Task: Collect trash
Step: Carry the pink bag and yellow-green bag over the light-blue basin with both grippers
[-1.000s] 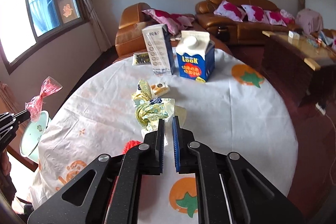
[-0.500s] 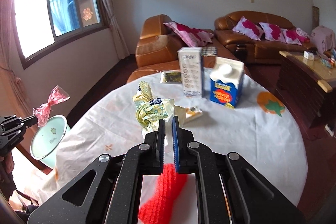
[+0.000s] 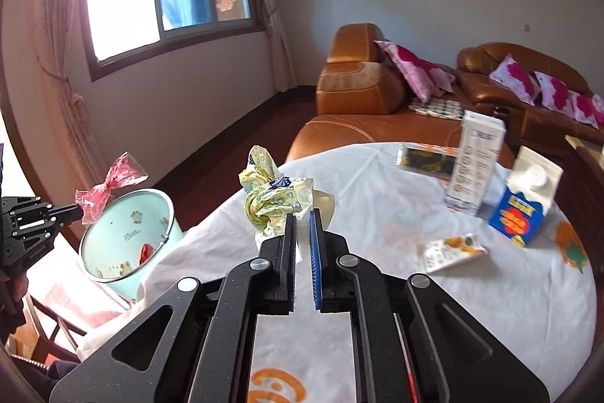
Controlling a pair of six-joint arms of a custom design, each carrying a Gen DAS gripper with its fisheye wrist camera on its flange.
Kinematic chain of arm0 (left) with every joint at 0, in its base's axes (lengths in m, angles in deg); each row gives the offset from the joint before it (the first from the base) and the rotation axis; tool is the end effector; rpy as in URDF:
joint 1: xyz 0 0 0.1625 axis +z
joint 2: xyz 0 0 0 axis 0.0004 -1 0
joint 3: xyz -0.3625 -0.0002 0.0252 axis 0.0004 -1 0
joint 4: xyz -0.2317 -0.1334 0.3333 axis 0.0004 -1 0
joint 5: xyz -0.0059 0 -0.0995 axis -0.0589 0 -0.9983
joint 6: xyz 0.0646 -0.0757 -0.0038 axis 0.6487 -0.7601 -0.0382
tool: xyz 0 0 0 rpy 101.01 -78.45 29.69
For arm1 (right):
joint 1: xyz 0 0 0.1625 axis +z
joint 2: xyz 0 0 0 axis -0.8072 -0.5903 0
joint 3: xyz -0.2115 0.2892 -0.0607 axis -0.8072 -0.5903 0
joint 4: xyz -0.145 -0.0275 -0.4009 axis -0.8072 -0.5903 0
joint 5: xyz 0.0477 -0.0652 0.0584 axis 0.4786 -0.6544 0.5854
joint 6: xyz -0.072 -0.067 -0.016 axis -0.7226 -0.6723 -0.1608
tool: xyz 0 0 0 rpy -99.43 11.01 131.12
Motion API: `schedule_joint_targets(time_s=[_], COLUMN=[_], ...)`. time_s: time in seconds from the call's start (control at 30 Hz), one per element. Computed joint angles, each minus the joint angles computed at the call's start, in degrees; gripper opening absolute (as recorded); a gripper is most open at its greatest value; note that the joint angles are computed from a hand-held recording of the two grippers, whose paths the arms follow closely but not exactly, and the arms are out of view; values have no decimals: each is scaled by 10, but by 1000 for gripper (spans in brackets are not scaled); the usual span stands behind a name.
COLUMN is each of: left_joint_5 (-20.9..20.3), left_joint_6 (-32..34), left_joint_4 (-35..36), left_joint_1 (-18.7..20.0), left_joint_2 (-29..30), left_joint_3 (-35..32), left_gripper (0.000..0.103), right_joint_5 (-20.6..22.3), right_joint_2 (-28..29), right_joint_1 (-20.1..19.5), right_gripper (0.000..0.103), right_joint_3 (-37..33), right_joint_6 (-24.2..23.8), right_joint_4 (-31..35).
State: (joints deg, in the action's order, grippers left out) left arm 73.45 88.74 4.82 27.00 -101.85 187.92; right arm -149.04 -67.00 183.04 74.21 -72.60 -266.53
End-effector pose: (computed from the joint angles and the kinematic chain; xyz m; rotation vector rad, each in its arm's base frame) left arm -0.0369 -0.2623 0.2453 0.9796 2.0268 -0.7673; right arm 0.2530 -0.2157 0.0827 0.5448 -2.2619 1.1531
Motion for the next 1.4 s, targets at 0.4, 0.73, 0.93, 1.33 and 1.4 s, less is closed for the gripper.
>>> schedule_joint_targets(time_s=[0.4,0.73,0.93,1.33,1.4], left_joint_5=[-19,-38,-42,-68,-72], left_joint_6=[46,97,122,161,166], left_joint_4=[-3,-27,-35,-45,-48], left_joint_1=[58,99,117,126,129], left_joint_2=[-28,-32,-22,-10,-9], left_joint_3=[-2,-12,-21,-22,-22], left_gripper=[2,2,2,2,2], right_joint_5=[55,79,92,105,106], right_joint_2=[62,98,118,162,172], right_joint_1=[-10,-18,-20,-2,2], right_gripper=[8,8,8,8,8], right_joint_3=[-59,-94,-117,-165,-176], right_joint_6=[-36,-61,-74,-99,-102], right_joint_4=[15,27,48,84,91])
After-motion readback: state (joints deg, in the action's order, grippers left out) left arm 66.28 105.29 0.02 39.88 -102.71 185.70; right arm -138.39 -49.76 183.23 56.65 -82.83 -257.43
